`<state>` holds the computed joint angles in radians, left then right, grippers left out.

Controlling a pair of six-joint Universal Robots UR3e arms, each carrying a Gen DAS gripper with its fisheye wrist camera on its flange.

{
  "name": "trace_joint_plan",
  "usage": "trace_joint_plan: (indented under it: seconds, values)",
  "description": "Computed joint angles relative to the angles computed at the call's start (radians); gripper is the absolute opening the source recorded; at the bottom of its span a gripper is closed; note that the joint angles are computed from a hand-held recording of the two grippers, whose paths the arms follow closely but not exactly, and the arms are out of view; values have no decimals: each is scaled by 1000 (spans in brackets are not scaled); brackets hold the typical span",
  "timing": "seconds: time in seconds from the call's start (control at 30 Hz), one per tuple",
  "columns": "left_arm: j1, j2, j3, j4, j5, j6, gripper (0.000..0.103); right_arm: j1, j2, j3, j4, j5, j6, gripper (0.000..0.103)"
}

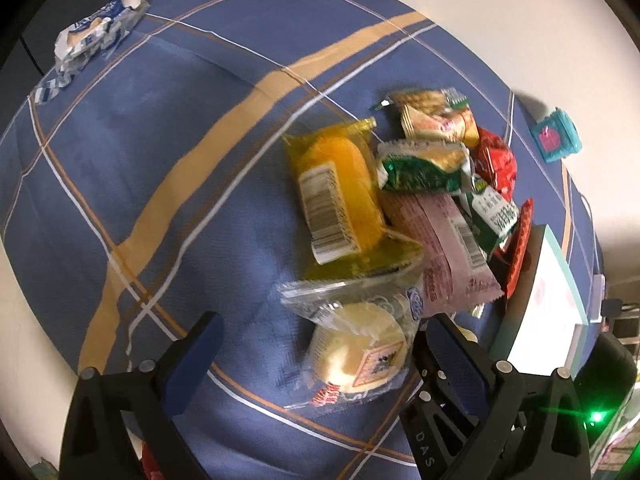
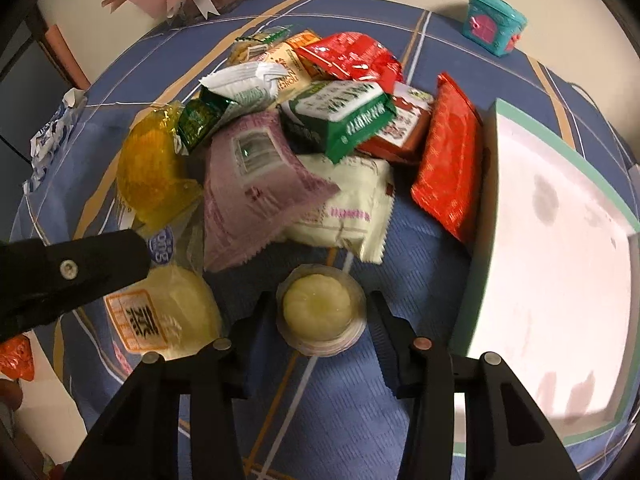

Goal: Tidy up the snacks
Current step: 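Grasp the round bun in clear wrap with the left gripper while the right gripper grasps the cup pudding, then carry the bun with the left gripper while the right gripper carries the pudding to the tray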

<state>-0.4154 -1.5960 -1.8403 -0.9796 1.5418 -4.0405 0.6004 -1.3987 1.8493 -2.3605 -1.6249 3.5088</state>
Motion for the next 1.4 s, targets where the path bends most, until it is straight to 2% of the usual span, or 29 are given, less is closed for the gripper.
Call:
trace_joint_plan:
  seconds: [0.23, 0.4, 0.6, 0.7, 0.87, 1.03, 1.17, 1.4]
  values:
    - [-69, -112, 110, -38, 16, -19, 102, 11, -110, 130, -12, 4, 14, 48]
    - [-107, -221, 185, -40, 0, -21, 91, -30, -258, 234, 40, 22, -17, 48]
    - [-129, -307, 240, -27, -16, -45, 90, -20, -323, 300, 43, 18, -16, 48]
    - [-146, -325, 249, -6, -3, -61, 89, 26, -315, 281, 60, 2, 21, 48]
    - [-137, -266, 195, 2, 4, -53, 70, 82, -345, 285, 95, -10, 73, 48]
    - [-149, -271, 206, 17, -3, -81, 65, 102, -391, 312, 115, -10, 100, 48]
    - [-144, -224, 138, 42, -3, -75, 62, 108, -429, 333, 130, -7, 107, 48]
    - [-152, -155, 87, 12, 4, -89, 61, 93, -494, 358, 169, 17, 91, 48]
